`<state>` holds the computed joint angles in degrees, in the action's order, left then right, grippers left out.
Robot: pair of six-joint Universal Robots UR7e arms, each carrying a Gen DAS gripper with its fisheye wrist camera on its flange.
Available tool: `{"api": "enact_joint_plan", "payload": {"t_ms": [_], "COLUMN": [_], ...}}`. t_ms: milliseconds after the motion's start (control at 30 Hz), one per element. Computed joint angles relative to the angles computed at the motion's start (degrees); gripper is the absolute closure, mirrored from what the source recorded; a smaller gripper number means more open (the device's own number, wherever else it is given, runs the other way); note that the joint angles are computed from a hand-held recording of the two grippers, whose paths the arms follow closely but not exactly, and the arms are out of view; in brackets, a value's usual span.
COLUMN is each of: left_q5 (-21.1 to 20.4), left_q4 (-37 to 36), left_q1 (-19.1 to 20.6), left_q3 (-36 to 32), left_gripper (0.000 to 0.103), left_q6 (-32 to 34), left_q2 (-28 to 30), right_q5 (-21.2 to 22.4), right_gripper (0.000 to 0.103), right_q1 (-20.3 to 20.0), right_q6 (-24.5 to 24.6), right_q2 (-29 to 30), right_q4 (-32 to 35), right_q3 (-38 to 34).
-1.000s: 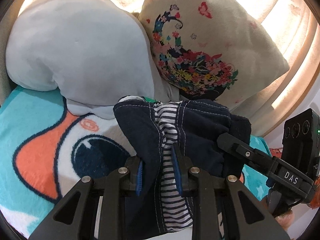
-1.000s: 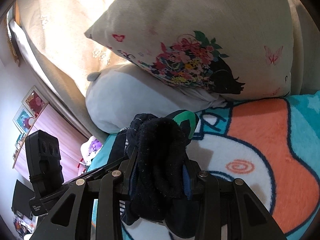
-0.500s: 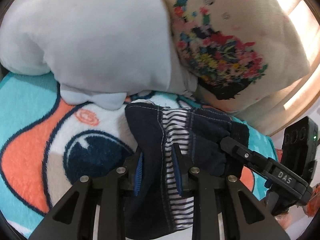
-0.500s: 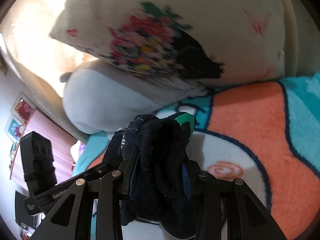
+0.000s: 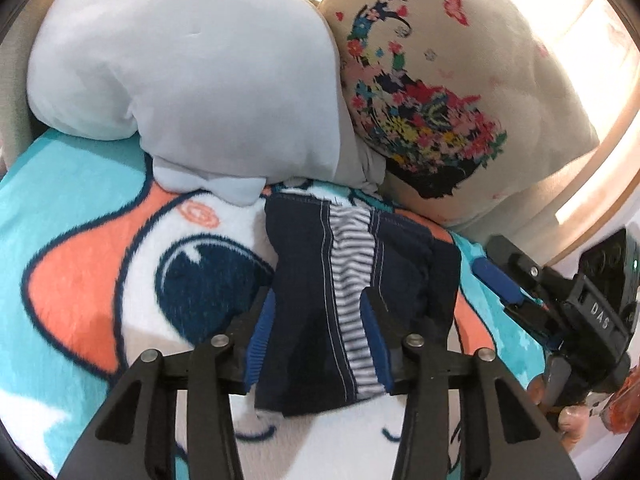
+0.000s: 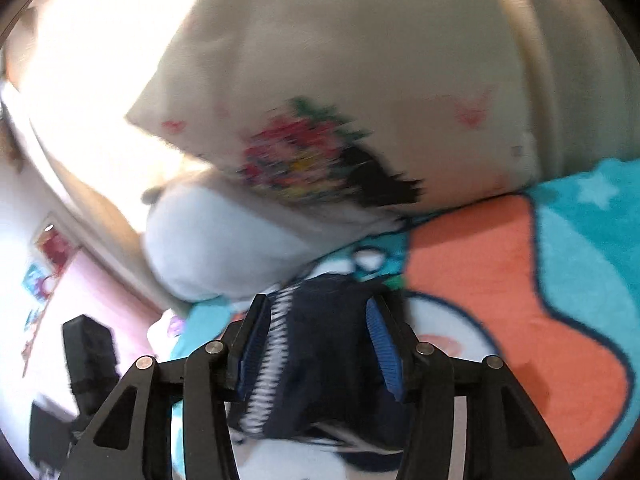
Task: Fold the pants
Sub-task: 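Lower the folded pants onto the blanket and open both grippers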
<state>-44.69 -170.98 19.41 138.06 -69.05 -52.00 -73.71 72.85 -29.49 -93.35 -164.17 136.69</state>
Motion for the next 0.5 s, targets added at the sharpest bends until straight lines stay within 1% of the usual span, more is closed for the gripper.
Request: {"api": "enact_joint_plan", "payload": {"t_ms": [67, 167, 267, 400, 433, 467, 500], "left_q5": [0.27, 1.48, 2.99, 4.04, 4.38, 4.74, 5.3], "left_q4": [1.73, 6.45, 11.35, 17.79, 19.43, 21.61, 25.53], "left_q1": [-0.77, -2.37, -3.85, -5.98, -6.44, -7.02, -7.8], "left_q3": [0.18, 0.21, 0.28, 0.71, 0.63, 0.5, -0.03], "left_gripper": [0.057, 0.055, 0.052, 0.05, 0.05, 0.049, 0.049], "left_q6": [-1.45, -4.61, -8.13, -13.22, -14.46, -15.92, -18.14], "left_q2": [-0.18, -0.7, -1.42, -2.87, -2.97, -3.16, -3.29], "right_q5": [-0.4, -3.4, -7.72, -8.27, -8.09, -8.04, -8.0], "right_gripper": [0.048, 0.048, 0.048, 0.046, 0.044, 0.042, 0.041], "right_q1": [0.5, 0.69, 0.62, 0.35, 0.42, 0.43, 0.5], "right_q6": [-0.04, 0.46, 1.58, 1.57, 1.37, 1.13, 0.6], "right_q2": [1.4, 4.14, 6.72, 5.53, 4.7, 3.86, 2.83], "right_q4": [1.39, -0.06, -1.65, -2.32, -2.51, -2.93, -4.0], "right_q3": [-0.5, -0.79, -1.44, -0.95, -0.47, 0.25, 1.22]}}
